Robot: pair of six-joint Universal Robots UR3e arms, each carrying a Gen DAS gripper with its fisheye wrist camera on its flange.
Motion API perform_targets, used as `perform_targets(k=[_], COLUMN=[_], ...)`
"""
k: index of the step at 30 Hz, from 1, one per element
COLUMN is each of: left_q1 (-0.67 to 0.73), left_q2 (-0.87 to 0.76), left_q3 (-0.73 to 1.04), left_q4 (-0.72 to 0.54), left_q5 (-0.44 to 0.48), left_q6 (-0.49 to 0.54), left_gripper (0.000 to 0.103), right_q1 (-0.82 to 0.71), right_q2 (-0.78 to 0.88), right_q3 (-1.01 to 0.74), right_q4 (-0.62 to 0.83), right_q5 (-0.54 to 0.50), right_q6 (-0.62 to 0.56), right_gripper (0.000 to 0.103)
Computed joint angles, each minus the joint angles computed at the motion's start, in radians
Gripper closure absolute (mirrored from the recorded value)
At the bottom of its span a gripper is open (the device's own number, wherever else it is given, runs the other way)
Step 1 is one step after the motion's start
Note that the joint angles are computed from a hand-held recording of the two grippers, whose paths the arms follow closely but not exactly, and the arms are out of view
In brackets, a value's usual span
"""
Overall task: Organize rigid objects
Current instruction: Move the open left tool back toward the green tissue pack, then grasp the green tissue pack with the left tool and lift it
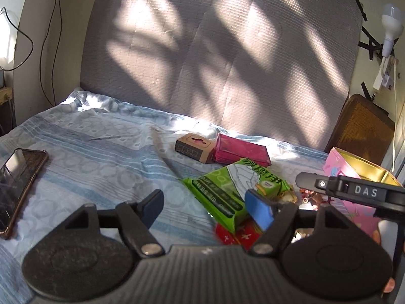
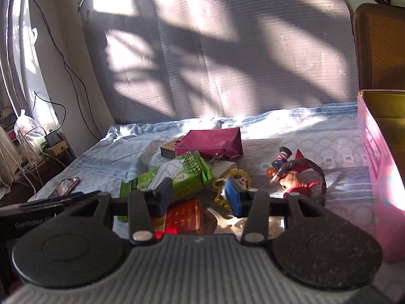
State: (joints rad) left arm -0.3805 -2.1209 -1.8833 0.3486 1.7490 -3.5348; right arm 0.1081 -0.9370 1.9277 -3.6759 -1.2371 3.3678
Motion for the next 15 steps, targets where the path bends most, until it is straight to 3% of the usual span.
perform_targets(k=[6, 8, 10, 11, 12, 15], left_q1=[0.138, 0.159, 0.187, 0.204, 0.192, 0.16], left_q2=[-0.047, -0.081, -0.116, -0.121, -0.11, -0.076], left_q3=[0.027, 0.05, 0.046, 0.032, 0.027, -0.011], left_q4=[-0.027, -0.036, 0.014, 0.046, 0.043, 0.062], left_q5=[-0.265, -0.312, -0.402, -0.456, -0.43, -0.365], left_q6=[-0.129, -0.156, -0.157, -0.157, -0.151, -0.111], left_gripper=[0.022, 0.029, 0.054, 0.06, 0.061, 0.063], right_q1=[-0.016, -0.009, -0.011, -0.016, -0.014, 0.005], right_q2=[0.095, 0.108, 0.119, 0.109, 0.092, 0.021], right_q3=[-0.251, -0.301, -0.3, -0.288, -0.266, -0.148], right_q4=[0.239, 0.335, 0.337, 0.346, 0.343, 0.285], right_q5=[0.063, 0.07, 0.109, 0.142, 0.151, 0.131], right_q6=[0.048, 0.013, 0.005, -0.004, -0.008, -0.047], right_gripper=[0.054, 0.055, 0.065, 0.079, 0.085, 0.088])
